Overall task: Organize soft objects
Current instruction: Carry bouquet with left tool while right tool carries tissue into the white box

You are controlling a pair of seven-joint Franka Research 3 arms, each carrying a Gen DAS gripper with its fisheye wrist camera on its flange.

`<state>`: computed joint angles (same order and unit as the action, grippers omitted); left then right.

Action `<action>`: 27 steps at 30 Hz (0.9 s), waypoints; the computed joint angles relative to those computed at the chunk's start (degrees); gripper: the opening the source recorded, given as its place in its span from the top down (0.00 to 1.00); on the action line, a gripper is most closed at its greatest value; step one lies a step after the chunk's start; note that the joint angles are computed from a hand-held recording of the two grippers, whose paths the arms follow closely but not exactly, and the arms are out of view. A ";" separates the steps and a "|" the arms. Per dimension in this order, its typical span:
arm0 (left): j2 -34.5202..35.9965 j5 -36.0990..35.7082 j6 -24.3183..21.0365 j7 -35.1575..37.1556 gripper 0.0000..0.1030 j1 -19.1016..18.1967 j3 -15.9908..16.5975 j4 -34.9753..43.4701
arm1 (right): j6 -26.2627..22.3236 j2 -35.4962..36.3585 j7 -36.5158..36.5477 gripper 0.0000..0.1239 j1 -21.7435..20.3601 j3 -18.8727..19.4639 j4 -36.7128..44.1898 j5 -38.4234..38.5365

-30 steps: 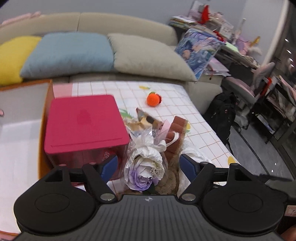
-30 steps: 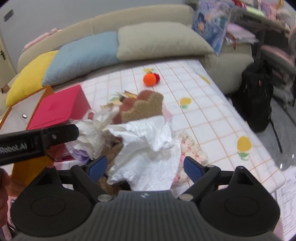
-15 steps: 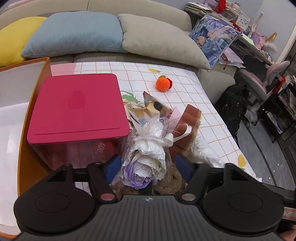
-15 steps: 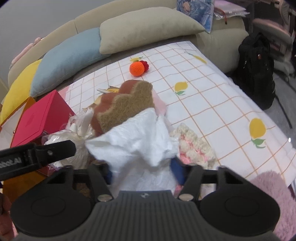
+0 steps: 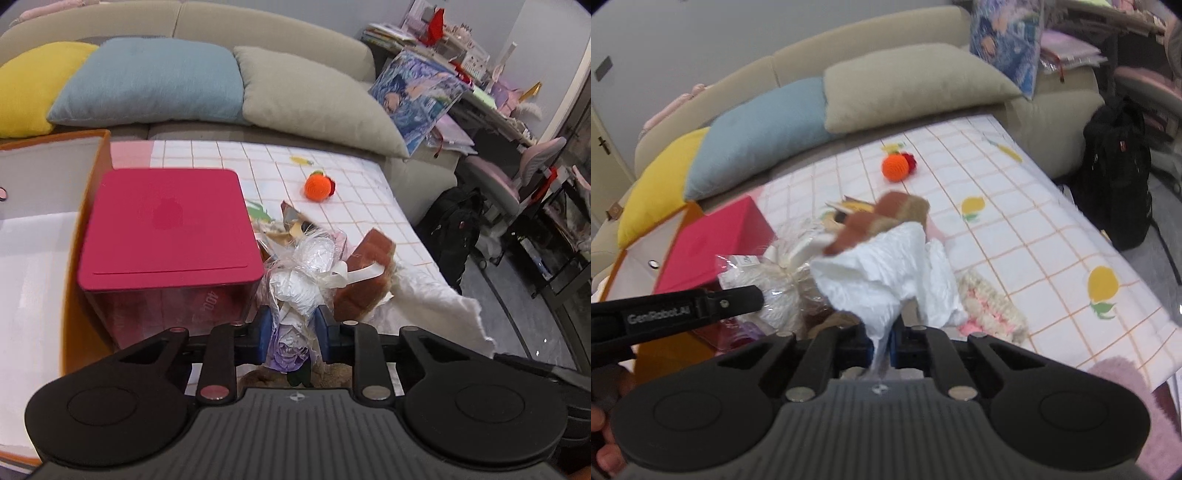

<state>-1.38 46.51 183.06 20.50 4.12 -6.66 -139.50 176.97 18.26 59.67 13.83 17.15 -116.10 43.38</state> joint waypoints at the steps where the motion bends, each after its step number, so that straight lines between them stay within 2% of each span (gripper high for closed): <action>1: -0.57 1.87 0.31 -1.83 0.73 0.51 -0.16 -0.26 | 0.51 -1.03 -1.33 0.96 -0.70 0.90 -0.78 0.68; 4: -3.37 8.56 0.69 -7.93 0.74 3.55 -2.20 -1.26 | 1.07 -3.69 -6.25 0.96 -2.81 3.51 -2.33 4.51; 6: -5.62 6.18 1.47 -4.85 0.74 3.09 -1.69 -3.06 | 0.73 -5.22 -9.77 0.96 -3.30 4.16 -2.78 7.88; 7: -6.75 6.72 2.38 -5.03 0.75 4.59 -2.90 -3.75 | 0.36 -6.14 -11.26 0.96 -3.23 4.16 -3.04 9.35; 8: -8.18 8.29 3.34 -6.44 0.75 7.73 -5.50 -4.42 | 0.11 -6.92 -12.90 0.96 -3.11 4.18 -3.24 10.87; 9: -9.43 7.82 3.79 -5.97 0.75 8.86 -6.41 -5.19 | -0.16 -7.85 -14.96 0.96 -3.10 4.37 -3.44 12.73; 10: -10.80 7.22 4.72 -5.63 0.75 9.46 -6.54 -6.16 | -0.53 -8.61 -16.64 0.96 -2.88 4.28 -3.54 14.18; 12: -12.98 5.50 5.79 -4.43 0.75 7.82 -4.30 -7.82 | -1.18 -10.01 -18.95 0.96 -1.93 3.70 -3.91 16.21; 13: -14.09 4.77 6.12 -4.06 0.76 8.11 -4.40 -8.51 | -1.66 -10.84 -20.48 0.96 -1.50 3.54 -4.04 17.66; 14: -15.41 4.10 6.74 -3.73 0.76 9.44 -5.31 -9.33 | -1.96 -11.34 -21.43 0.96 -0.85 3.18 -4.05 18.46; 16: -18.71 2.46 7.96 -2.86 0.76 14.18 -9.16 -11.29 | -2.73 -12.36 -23.72 0.96 0.39 2.53 -3.89 20.54; 18: -21.52 0.95 7.84 -1.75 0.76 16.10 -10.50 -12.94 | -3.97 -12.87 -25.82 0.96 1.69 1.80 -3.29 22.66; 21: -25.15 -1.00 5.87 -0.08 0.76 17.26 -10.84 -15.06 | -5.68 -13.22 -30.72 0.96 3.75 0.96 -1.90 26.94; 23: -27.27 -1.87 3.64 1.75 0.76 16.76 -10.02 -16.23 | -7.20 -12.92 -34.13 0.96 5.28 0.46 -0.40 29.83; 27: -30.77 -4.44 2.11 3.86 0.76 18.95 -9.85 -18.69 | -10.11 -11.06 -36.74 0.96 8.84 -0.90 3.35 31.05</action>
<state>-32.16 42.08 185.17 24.36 23.07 -16.51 -158.19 166.86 7.20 22.93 22.67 16.24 -112.75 74.43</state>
